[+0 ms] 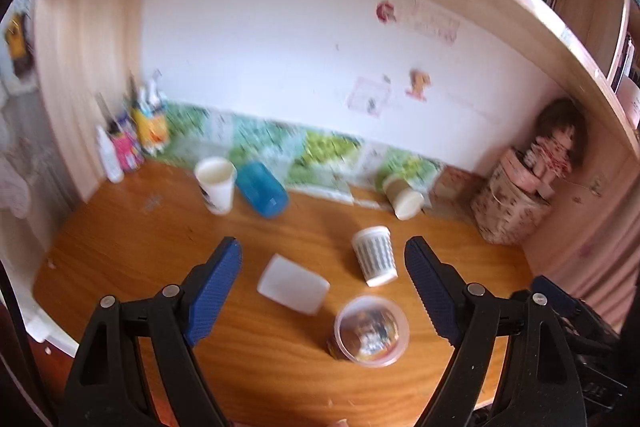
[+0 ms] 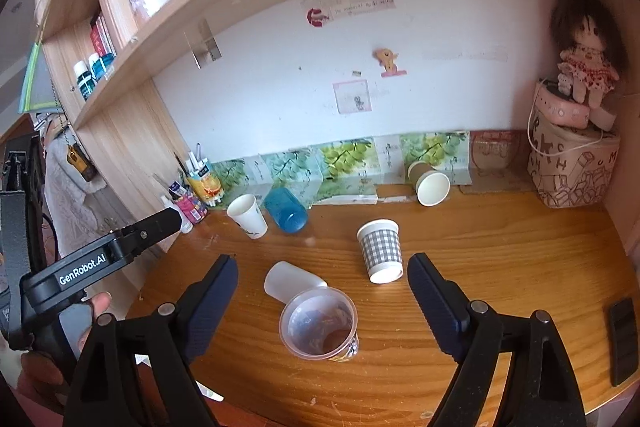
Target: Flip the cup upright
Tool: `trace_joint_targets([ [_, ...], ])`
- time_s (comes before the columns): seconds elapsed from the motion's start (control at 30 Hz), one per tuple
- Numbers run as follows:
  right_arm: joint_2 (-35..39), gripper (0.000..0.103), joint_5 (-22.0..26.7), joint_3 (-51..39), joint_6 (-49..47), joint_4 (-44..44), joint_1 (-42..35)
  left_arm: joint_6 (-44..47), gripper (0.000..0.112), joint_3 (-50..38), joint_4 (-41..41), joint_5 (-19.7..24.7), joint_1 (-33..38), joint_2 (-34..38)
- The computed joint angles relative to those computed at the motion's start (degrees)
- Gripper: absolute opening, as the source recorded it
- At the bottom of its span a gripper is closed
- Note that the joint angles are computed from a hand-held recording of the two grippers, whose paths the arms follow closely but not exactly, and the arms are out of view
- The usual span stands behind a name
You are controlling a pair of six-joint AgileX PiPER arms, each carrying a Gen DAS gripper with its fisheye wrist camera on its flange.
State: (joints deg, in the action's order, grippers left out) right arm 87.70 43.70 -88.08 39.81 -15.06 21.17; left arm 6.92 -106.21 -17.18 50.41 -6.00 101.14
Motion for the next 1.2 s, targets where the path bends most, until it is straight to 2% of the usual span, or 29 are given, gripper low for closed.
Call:
trace_joint_targets([
  [0.03,-0.7,0.087,-0.2,0.5,1.2,-1.9,0.6,-2.9,0.087,3.3,3.5,-4.0,-1.4,-2.3],
  [0.13,-3.4,0.087,-1.2,3.7,6.4,-9.3,2.8,-7.4,0.102,9.0,9.6,-10.2,-3.9,-6.1],
  [0.27,-6.9,0.087,-2.7,8.6,15.8,-19.1,5.4,-12.8,0.102,15.8,18.2,-16.4,-7.1,-10.2],
  [0.33,-8.3,0.087,-2.2,10.8,20.1,-24.2,7.0,-14.0,0.102,18.4,19.0,-18.6,-7.7,-11.7],
  [0.7,-13.3,0.088,1.4,16.4,30.3,-38.0,10.6,-23.8,0.102,24.7,26.5,-25.4,-11.1,-16.5],
  [0.73,-13.5,0.091,1.5,16.8,30.9,-38.7,10.7,-24.6,0.102,24.7,27.4,-25.6,-11.5,-16.5],
  [0.77,-13.6,0.103,1.6,16.8,30.9,-39.1,10.6,-25.6,0.102,24.7,28.5,-25.6,-12.0,-16.4],
  [0.9,-14.4,0.103,0.5,18.5,33.4,-42.9,10.6,-31.1,0.102,25.5,34.5,-27.6,-13.6,-16.7],
  [1.2,-14.4,0.103,-1.1,19.6,35.8,-46.0,9.8,-36.2,0.102,25.6,40.9,-30.8,-15.0,-16.4],
])
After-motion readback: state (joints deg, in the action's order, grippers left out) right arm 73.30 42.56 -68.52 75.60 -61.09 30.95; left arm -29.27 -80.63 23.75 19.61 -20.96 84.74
